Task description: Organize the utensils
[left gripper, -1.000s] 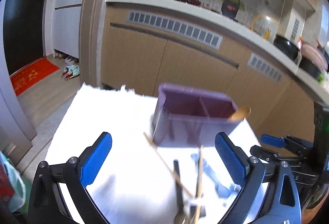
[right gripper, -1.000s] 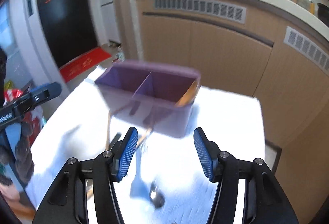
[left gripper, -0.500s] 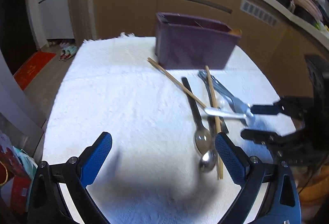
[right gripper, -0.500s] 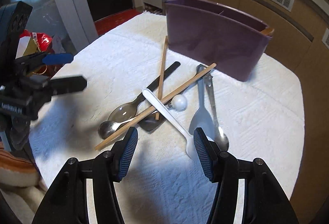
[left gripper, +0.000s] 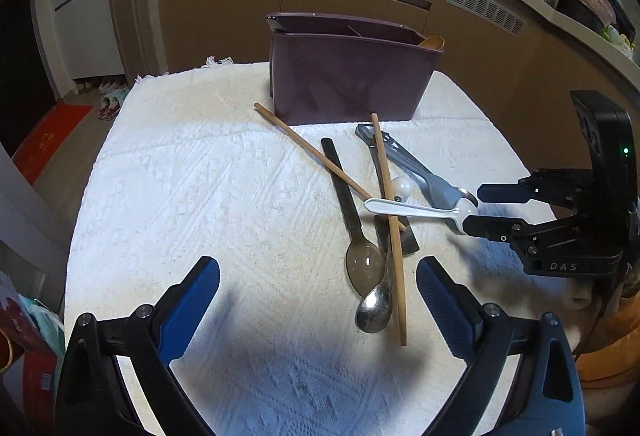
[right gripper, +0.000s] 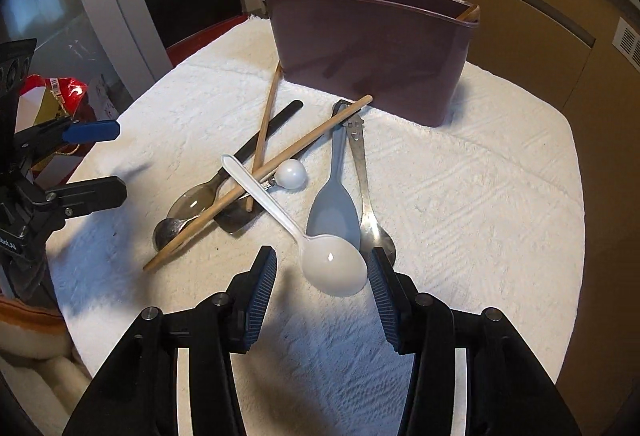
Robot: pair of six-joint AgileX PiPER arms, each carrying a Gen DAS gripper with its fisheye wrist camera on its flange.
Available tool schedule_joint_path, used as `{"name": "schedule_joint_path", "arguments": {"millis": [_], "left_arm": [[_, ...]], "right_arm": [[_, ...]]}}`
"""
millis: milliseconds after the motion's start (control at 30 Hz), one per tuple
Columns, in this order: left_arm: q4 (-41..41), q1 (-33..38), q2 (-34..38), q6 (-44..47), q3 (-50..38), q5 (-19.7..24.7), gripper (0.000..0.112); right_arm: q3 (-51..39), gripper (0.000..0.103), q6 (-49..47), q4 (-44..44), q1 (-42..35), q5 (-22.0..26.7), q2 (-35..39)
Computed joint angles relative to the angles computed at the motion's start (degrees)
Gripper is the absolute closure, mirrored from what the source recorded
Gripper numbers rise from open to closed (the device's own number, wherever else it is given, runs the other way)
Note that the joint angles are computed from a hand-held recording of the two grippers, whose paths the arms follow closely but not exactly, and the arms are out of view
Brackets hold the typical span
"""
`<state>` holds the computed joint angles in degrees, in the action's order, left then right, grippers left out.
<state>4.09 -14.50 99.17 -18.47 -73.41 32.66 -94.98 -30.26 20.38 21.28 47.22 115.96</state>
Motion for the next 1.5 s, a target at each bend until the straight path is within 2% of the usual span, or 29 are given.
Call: {"name": "schedule_joint_path", "arguments": {"millis": [167, 300, 333, 367, 433, 600, 667, 867, 933, 1033, 1133, 1267, 1400, 1500], "left_arm": [[1.1, 0.4, -0.6, -1.2, 0.8, 0.6, 0.015], [1.6, 0.7, -0.8, -2.4, 1.0, 0.8, 0.015], [1.6, 0.7, -0.8, -2.5, 0.9, 0.8, 0.015], [1.5, 0.7, -0.6, -2.5, 0.7, 0.9, 0.015], [1.6, 0.3, -0.1, -2.5, 0.2, 1.1, 0.015], [0.6, -1.3, 1.5, -0.9, -1.1, 1.7, 0.015], [-0.3, -1.9, 2.4, 0.3, -1.8, 1.9, 0.019], [-7.6, -2.9, 6.8, 8.7, -7.6, 4.6, 0.047], [-10.6, -2.8, 8.9, 11.9, -10.8, 6.0, 0.061], [-15.1, -2.1, 13.2, 15.6, -17.4, 8.8, 0.073], [-14.8, -1.0, 19.0, 13.6, -26.4, 12.7, 0.087], [-12.6, 0.5, 28.1, 9.0, -41.8, 20.5, 0.09], [-6.5, -0.9, 36.6, 4.9, -56.8, 28.0, 0.09], [-3.3, -1.8, 40.1, 2.7, -62.7, 31.2, 0.09]], "right_arm": [[-0.9, 0.054, 0.2, -2.0, 1.6, -0.8, 1.4], [1.0, 0.054, 2.5, -8.7, 4.3, -3.5, 1.0], [0.9, 0.055, 2.7, -9.0, 4.4, -3.3, 1.1], [1.1, 0.063, 2.9, -9.2, 4.3, -3.3, 1.1], [1.7, 0.064, 4.4, -10.9, 4.5, -3.8, 0.8], [4.6, 0.064, 3.9, -8.0, 2.3, -4.0, -2.5], [5.9, 0.064, 4.0, -6.4, 0.7, -4.0, -3.9], [10.7, 0.064, 6.0, -3.5, -5.0, -5.6, -7.4], [12.7, 0.064, 6.7, -3.1, -6.8, -6.7, -8.5], [15.2, 0.064, 7.1, -2.1, -8.9, -8.0, -9.8], [17.0, 0.064, 5.3, 0.6, -10.8, -8.4, -10.7], [17.7, 0.064, 3.9, 3.8, -11.5, -9.1, -10.7], [18.0, 0.064, 2.4, 6.6, -11.6, -8.9, -10.5], [18.5, 0.064, 2.1, 7.0, -11.4, -8.7, -10.6]]}}
